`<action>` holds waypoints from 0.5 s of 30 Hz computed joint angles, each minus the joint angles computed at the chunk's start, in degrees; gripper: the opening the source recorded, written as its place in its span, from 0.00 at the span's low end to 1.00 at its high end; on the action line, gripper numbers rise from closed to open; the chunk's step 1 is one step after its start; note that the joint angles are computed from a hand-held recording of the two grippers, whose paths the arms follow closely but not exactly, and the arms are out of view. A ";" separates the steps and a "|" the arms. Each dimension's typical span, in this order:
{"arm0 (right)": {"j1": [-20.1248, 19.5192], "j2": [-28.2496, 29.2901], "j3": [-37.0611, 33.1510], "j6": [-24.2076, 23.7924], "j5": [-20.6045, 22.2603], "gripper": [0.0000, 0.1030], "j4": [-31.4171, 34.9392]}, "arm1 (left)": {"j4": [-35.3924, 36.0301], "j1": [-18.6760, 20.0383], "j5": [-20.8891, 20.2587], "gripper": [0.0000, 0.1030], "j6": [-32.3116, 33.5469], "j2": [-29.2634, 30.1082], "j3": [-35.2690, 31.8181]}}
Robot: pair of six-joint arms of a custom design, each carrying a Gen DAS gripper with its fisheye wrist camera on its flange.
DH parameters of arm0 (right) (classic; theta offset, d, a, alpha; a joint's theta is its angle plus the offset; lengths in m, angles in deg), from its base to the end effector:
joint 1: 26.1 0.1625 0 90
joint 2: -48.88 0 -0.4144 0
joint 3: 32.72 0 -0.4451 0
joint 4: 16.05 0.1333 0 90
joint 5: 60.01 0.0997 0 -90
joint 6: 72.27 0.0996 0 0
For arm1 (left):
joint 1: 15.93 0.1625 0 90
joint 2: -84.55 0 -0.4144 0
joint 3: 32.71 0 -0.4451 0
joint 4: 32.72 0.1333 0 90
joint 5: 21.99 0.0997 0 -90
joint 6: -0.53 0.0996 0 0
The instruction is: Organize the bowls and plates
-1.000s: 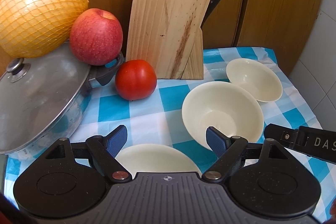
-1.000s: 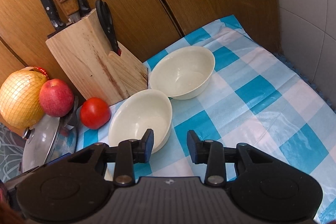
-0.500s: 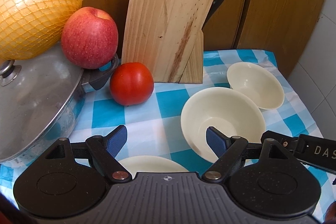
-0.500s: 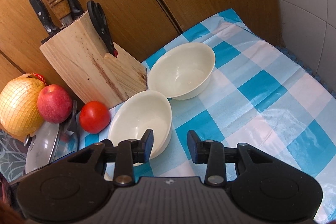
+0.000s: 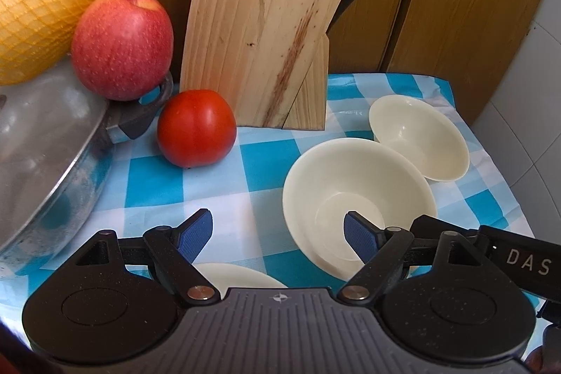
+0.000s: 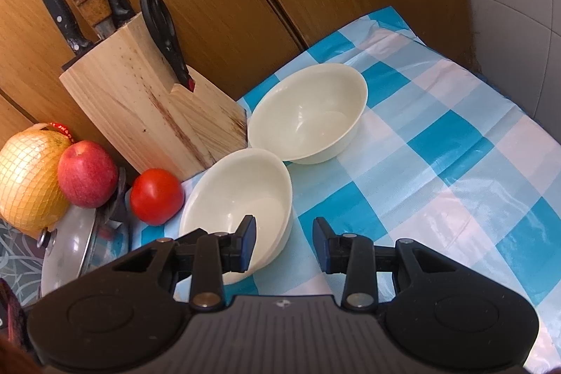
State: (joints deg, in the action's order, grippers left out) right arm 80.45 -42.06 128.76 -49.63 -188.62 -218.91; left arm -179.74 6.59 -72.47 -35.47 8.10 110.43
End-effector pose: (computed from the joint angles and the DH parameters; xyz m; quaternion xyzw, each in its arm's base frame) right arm 0.1444 -0.2363 0.1667 -0.1659 -0.8726 0.4243 0.1762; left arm -0.2559 -0.3190 0.0641 0.2818 0.8949 -0.2154 0.2709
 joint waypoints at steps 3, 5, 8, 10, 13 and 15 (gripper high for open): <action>-0.06 0.86 -0.42 -0.14 -0.40 0.32 -0.07 | -0.44 0.96 -1.14 0.80 0.01 0.77 -0.51; -0.48 1.38 -0.48 -0.74 -0.03 0.32 -0.82 | -0.90 1.26 -1.44 0.78 0.35 1.17 -0.61; -0.58 2.39 -0.94 -1.63 -0.67 0.31 -1.26 | -1.11 1.38 -1.02 0.76 1.09 2.08 -0.87; -1.58 2.00 -0.91 -1.27 0.44 0.23 -0.41 | -1.45 1.52 -1.20 0.72 1.53 2.46 -0.94; -3.44 1.39 -0.71 -0.73 2.75 0.18 0.91 | -2.07 2.01 -2.26 0.60 2.69 2.82 -1.05; -3.58 1.61 -0.75 -1.07 2.95 0.16 0.79 | -2.11 2.14 -2.58 0.52 3.50 3.09 -1.08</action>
State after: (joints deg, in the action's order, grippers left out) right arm 76.87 -40.44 128.01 -50.71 -185.68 -218.12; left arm -181.85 8.73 -75.06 -31.97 11.18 109.35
